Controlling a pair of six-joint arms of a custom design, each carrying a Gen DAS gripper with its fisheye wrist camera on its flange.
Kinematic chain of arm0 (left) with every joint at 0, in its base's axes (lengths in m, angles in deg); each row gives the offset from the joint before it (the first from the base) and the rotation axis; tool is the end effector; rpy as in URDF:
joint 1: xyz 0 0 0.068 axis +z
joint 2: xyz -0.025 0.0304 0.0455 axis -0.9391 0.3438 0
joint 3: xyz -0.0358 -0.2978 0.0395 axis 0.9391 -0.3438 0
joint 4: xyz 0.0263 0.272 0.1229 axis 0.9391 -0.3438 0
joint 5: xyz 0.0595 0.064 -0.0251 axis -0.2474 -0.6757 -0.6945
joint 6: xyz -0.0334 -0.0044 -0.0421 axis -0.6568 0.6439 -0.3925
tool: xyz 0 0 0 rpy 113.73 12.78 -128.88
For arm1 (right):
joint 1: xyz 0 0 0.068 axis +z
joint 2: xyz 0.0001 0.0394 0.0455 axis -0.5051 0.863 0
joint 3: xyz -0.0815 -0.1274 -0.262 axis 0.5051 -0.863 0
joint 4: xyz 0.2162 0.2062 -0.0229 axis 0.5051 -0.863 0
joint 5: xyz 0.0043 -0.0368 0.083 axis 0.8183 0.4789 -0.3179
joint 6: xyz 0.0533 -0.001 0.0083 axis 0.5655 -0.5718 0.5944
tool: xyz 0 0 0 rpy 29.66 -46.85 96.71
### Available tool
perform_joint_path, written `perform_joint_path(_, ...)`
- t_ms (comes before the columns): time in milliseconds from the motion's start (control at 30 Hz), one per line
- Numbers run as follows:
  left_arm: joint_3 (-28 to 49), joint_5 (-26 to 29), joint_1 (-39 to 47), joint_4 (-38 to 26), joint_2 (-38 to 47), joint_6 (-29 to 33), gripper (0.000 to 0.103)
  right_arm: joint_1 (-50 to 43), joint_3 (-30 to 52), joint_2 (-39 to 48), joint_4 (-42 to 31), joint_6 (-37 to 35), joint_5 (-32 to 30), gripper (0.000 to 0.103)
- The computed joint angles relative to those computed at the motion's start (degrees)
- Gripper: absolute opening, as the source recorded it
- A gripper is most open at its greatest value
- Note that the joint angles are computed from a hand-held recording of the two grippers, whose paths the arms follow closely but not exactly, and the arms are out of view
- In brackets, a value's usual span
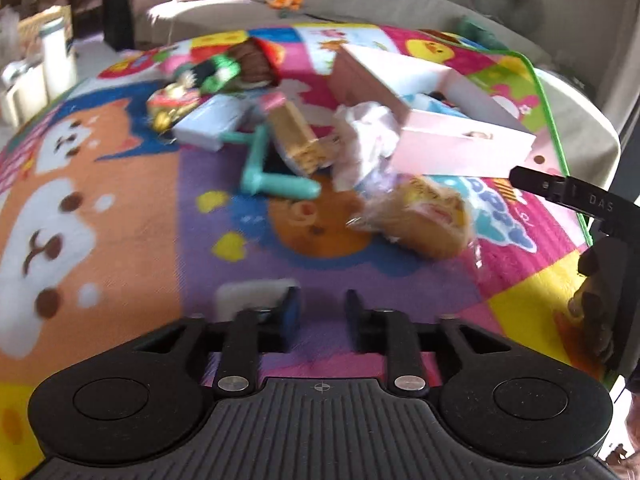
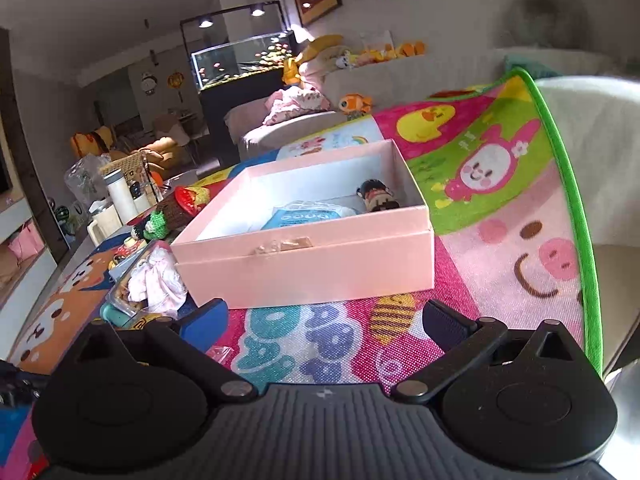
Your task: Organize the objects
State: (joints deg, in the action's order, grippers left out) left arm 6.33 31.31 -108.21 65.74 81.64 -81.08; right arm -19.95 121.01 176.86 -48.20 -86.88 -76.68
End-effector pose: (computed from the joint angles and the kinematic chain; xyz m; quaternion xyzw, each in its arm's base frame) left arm 0.2156 -0.1506 0.0959 -0.1276 0.9250 -0.0364 0.3561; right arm 0.3649 0.0825 0.0718 -0.1718 0.8447 0.2411 0.4459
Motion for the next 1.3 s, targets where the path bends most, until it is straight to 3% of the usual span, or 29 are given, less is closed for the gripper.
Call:
perform_joint_path(33,1.2,0.4,-0.1,0.1,1.1,1.2,0.053,-0.2,0.0,0.1,-0.1,0.4,-0.2,0.103)
perform_joint_path(100,2.7,1.4,-0.4,0.7,2.7,2.1,0.080,-0.3,0.1,0.2,-0.4,0.6,-0.5,0.103)
perform_joint_path(200,4.4,2.1,-0.8,1.9,5.4,2.3,0.096,-0.4,-0.1,0.4,0.1,0.8,-0.9,0.103)
perform_joint_path(267,4.8,2.2,-1.0,2.2,5.6,0.0,0.095,-0.6,-0.3,0.4,0.7,1.0,-1.3,0.103)
perform_joint_path(400,-1.5,14.5,3.2,18.1,3.0,-10.7,0.093,-1.4,-1.0,0.6,2.7,2.7,-2.2,0.103)
perform_joint_path(500,0.3,16.1,5.4,22.9,6.0,-17.2,0.093,-2.2,-0.9,0.9,3.3,4.5,-2.8,0.103)
perform_joint_path(667,11.1,11.9,7.8,16.9,14.8,-21.7,0.095,-3.5,-1.2,1.4,5.3,7.6,-3.8,0.103)
perform_joint_path(700,12.4,9.3,7.2,16.9,15.9,-20.8,0.096,-3.6,-1.3,1.4,5.5,7.9,-3.9,0.103)
perform_joint_path(767,16.5,6.5,5.9,11.3,17.3,-17.2,0.097,-3.6,-1.3,1.5,5.7,8.1,-4.0,0.103)
perform_joint_path(833,19.3,4.0,4.3,6.6,18.4,-11.0,0.089,-3.7,-1.3,1.5,5.9,8.2,-4.1,0.103)
perform_joint_path(867,20.0,1.3,3.2,4.2,18.4,-8.4,0.068,-3.7,-1.3,1.4,5.9,8.2,-4.1,0.103)
perform_joint_path(900,19.6,-1.0,2.1,3.3,18.2,-5.9,0.063,-3.6,-1.4,1.4,5.9,8.1,-4.1,0.103)
perform_joint_path(967,14.5,-1.1,1.1,7.4,15.6,-4.3,0.063,-3.6,-1.4,1.4,5.9,8.0,-3.9,0.103)
perform_joint_path(1067,5.0,-2.2,0.2,10.7,8.8,-6.5,0.062,-2.0,-2.2,0.6,6.3,6.1,-0.4,0.103)
perform_joint_path(1200,-6.0,-9.0,0.0,8.6,-1.1,-11.5,0.062,5.0,-4.1,-2.0,6.3,-5.4,7.9,0.103)
perform_joint_path(1300,-13.4,-10.1,3.0,12.6,-6.4,-13.6,0.062,10.2,-3.4,-4.0,3.9,-11.3,6.6,0.103)
